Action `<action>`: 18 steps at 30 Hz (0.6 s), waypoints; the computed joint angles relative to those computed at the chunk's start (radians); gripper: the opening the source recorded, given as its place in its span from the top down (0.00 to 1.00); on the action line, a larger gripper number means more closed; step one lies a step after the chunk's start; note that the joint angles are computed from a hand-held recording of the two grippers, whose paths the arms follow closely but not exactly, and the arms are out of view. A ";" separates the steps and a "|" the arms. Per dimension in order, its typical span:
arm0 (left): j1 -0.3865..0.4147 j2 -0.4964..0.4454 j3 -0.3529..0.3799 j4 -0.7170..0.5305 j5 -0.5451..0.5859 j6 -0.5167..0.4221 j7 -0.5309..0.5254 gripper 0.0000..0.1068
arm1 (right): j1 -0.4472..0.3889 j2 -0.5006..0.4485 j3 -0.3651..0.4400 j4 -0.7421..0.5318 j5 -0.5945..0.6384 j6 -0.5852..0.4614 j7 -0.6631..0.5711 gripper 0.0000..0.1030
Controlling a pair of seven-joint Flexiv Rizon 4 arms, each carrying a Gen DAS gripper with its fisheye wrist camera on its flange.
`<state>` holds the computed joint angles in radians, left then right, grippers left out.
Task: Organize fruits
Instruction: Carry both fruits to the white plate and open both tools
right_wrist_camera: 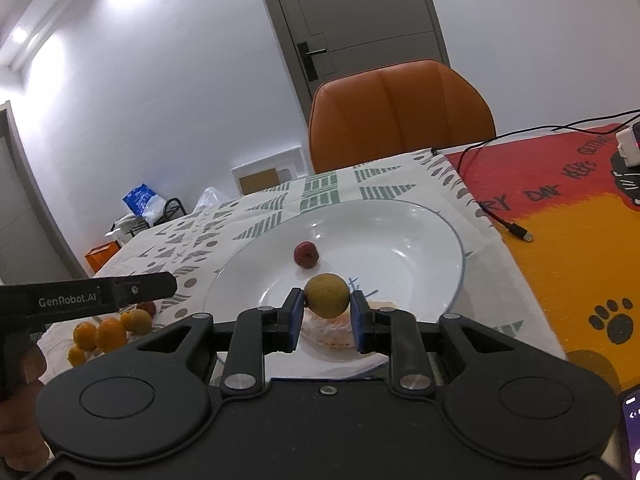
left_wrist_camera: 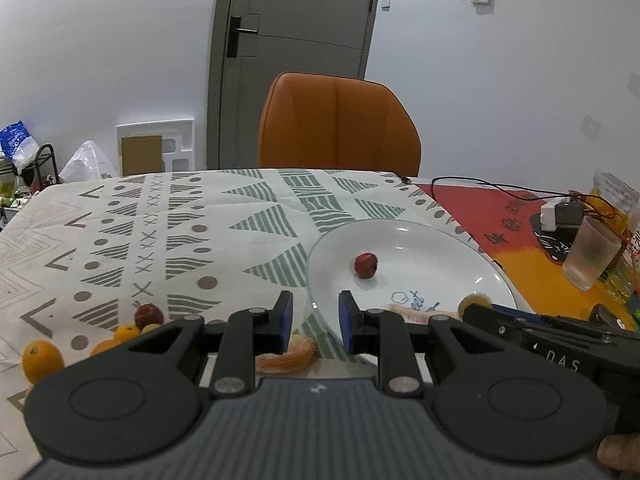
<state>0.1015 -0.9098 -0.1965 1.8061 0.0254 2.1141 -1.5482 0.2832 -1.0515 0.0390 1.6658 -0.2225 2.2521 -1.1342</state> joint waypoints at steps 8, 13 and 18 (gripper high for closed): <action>-0.005 -0.018 -0.020 -0.036 0.014 -0.025 0.015 0.78 | -0.007 0.011 -0.004 0.023 0.016 0.010 -0.010 0.71; -0.011 -0.027 -0.032 -0.055 0.018 -0.037 0.025 0.78 | -0.015 0.019 0.001 0.045 0.005 0.021 -0.016 0.71; -0.018 -0.034 -0.043 -0.072 0.022 -0.048 0.037 0.78 | -0.015 0.027 -0.002 0.062 0.014 0.030 -0.022 0.71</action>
<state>0.0836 -0.9440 -0.2395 1.7340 0.0476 2.0663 -1.5114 0.2687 -1.0242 0.0372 1.7279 -0.2082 2.2818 -1.1563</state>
